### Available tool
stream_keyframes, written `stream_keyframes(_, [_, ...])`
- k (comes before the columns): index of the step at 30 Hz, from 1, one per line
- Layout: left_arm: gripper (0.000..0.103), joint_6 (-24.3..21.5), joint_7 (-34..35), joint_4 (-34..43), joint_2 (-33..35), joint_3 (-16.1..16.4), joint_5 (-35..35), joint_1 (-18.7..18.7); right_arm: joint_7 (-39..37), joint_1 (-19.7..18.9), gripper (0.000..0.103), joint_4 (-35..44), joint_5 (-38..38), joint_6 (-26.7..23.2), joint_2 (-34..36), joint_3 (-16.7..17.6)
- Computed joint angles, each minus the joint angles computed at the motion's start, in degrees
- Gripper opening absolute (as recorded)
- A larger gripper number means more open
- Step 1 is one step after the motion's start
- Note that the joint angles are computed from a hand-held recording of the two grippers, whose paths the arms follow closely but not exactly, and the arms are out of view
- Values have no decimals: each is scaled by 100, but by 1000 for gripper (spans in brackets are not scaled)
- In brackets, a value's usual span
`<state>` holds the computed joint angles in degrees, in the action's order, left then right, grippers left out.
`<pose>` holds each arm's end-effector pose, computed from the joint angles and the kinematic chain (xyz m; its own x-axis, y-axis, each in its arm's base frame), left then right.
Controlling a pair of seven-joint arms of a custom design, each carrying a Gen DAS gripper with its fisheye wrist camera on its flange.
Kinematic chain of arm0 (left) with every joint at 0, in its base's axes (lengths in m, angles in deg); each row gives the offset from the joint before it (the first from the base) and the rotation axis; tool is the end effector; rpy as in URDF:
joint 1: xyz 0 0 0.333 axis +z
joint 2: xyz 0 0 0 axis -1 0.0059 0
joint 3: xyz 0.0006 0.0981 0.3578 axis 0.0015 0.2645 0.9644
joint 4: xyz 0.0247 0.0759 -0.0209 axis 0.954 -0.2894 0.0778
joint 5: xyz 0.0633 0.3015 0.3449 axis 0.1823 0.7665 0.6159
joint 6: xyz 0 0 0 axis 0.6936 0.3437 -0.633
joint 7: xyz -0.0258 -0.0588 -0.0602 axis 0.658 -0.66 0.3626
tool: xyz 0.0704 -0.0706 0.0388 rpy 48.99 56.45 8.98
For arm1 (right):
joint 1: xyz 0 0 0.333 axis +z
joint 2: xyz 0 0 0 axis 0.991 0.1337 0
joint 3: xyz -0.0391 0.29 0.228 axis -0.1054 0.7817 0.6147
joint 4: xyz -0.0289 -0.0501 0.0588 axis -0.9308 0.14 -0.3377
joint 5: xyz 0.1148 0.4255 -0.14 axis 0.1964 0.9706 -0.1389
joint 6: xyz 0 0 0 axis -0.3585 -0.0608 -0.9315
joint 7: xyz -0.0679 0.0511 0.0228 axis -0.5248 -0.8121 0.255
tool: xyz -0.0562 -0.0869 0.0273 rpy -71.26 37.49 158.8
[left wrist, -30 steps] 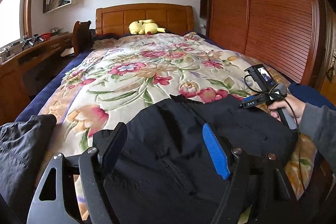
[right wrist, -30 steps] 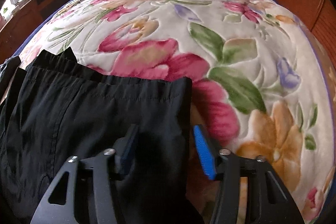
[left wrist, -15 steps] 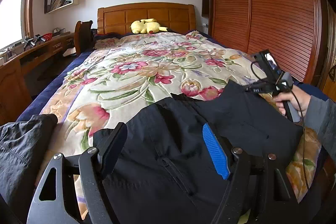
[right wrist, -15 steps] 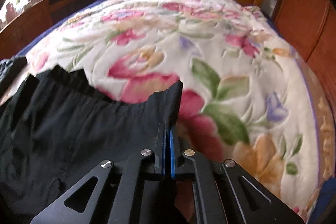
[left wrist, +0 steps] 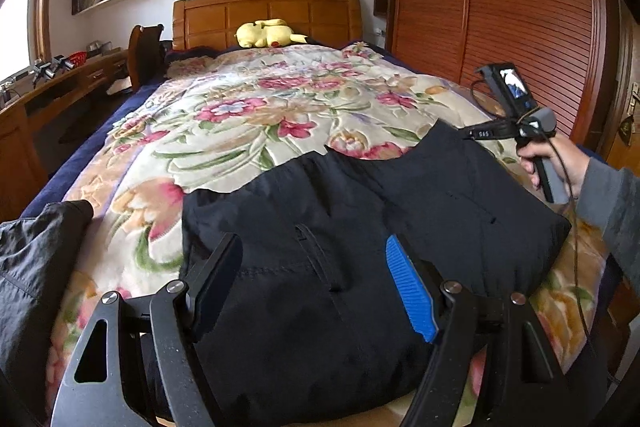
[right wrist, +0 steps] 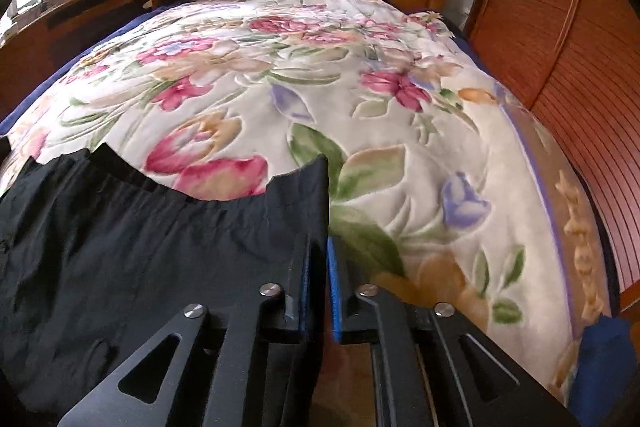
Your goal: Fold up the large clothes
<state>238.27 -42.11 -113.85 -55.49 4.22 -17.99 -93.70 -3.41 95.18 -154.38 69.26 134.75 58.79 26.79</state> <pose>0.3894 -0.1579 0.5548 0.2014 -0.9786 0.0417 -0.5462 -0.1475 -0.8245 0.6966 0.1637 0.5836 0.5554 -0.8128 0.1756 -0.5054 -0.4976 -0.7050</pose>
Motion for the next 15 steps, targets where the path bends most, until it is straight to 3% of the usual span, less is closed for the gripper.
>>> stream_keyframes(1, [75,0,13,-8,-7,3,-13,-23,-95,-18,19,-67,58,-56,-97,11])
stream_keyframes(3, [75,6,31,-30,-36,15,-50,-72,-462,-78,43,-241,341,-80,-310,51])
stream_keyframes(5, [75,23,33,-50,-63,15,-88,-111,-1056,-123,49,-532,840,-208,-634,81])
stream_keyframes(11, [75,-33,24,-102,-137,-55,-127,-188,-2332,-41,50,-1581,1907,-743,-1651,-114])
stream_keyframes(15, [75,-55,28,-156,-174,-53,-168,-266,-2806,-4,50,-2184,2150,-926,-2156,-199])
